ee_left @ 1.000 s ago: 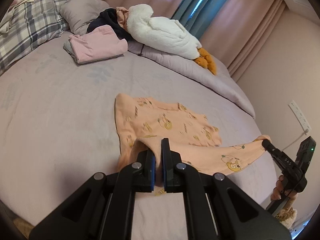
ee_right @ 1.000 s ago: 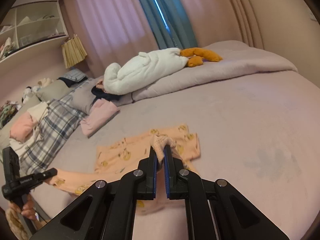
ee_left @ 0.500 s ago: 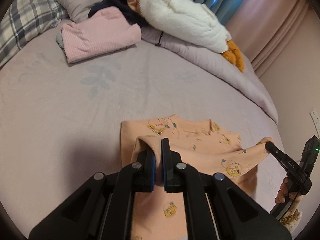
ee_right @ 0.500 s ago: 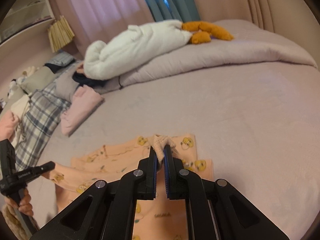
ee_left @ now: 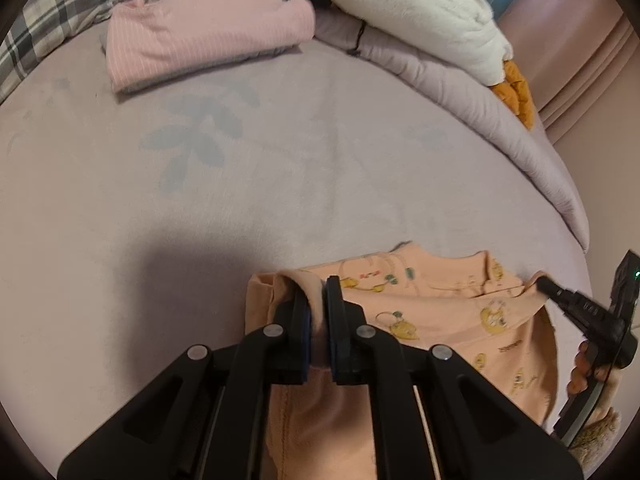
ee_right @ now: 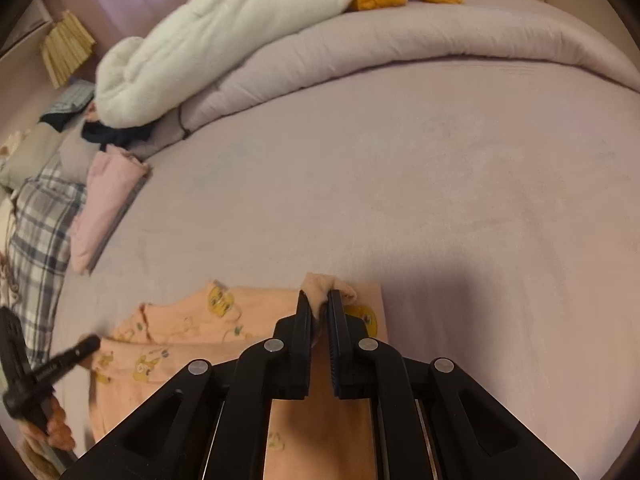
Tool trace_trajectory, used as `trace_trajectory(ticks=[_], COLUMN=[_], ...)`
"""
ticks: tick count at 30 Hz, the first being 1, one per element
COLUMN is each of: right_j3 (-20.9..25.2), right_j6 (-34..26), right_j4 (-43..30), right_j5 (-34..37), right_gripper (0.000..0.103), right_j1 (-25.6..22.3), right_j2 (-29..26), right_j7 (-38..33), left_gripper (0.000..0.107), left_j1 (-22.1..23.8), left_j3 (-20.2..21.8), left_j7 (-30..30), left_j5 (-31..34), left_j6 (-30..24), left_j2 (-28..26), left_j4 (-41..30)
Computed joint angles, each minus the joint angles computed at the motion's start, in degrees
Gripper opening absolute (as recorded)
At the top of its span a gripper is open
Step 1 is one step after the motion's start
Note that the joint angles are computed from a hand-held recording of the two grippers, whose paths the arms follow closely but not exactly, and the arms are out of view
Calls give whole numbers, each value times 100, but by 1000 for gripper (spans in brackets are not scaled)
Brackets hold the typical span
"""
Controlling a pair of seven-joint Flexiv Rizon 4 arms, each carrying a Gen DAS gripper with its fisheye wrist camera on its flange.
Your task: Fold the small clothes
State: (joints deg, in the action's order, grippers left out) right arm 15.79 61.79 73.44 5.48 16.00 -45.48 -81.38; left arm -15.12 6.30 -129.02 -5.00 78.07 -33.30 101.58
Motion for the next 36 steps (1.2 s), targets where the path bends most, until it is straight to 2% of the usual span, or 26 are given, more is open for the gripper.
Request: trace_trajectory(ticks=[6,8,10,11,12,14,16,17,18,21,24,26,29,33,36], right_j3=[-129,61,202,176,65,-35,56,174,295,425,647,751,853,735,704], right_j6=[400,426,417,431,528,700,704,664,618,574,551,458,253,29,-133], right_j4=[275,274,198,217,288,415,426,420,406,351,346,269,128,-22,-106], right_j5=[-132,-57,35,46,24,-20,-6,33,80,208,429,570,782,920,1017], right_gripper=[8,8,17,25,27,28,28,28,28,28,28,28,28,28,28], right_j1=[63,-107,-208,-219,-174,-148,-229,-314,-393,-453,-577,-599,-623,-497,-465], right_j2=[27,26,2,29,80,166,189,198,202,212,254,239,185,136,120], right_j7=[63,-92,-222,-224,-145,-71,-107,-212,-347,-552,-887,-1076,-1313,-1470,-1579], left_gripper=[10,9,11,13,15,31,40,43,43,43,41,41,41,41,41], left_j1=[10,17,-102,-196,-380,-803,-1205,-1277,-1256,-981,-549,-450,-601,-527,-564], left_j3=[-5,-34,99,207,430,967,1445,1517,1481,1033,360,102,142,-68,-84], left_j7=[-94,-201,-377,-470,-634,-1078,-1620,-1792,-1875,-1888,-1402,-1113,-1137,-939,-789], left_j5=[-71,-160,-132,-64,78,553,1095,1260,1358,1434,1245,1070,967,807,732], left_j6=[67,116,122,100,-15,-369,-543,-525,-437,-9,184,64,-290,-168,-336], left_j2=[-53,-6,56,107,141,184,309,389,481,722,633,518,359,206,55], left_j4=[50,97,114,118,55,-158,-231,-200,-103,187,154,69,-84,-111,-273])
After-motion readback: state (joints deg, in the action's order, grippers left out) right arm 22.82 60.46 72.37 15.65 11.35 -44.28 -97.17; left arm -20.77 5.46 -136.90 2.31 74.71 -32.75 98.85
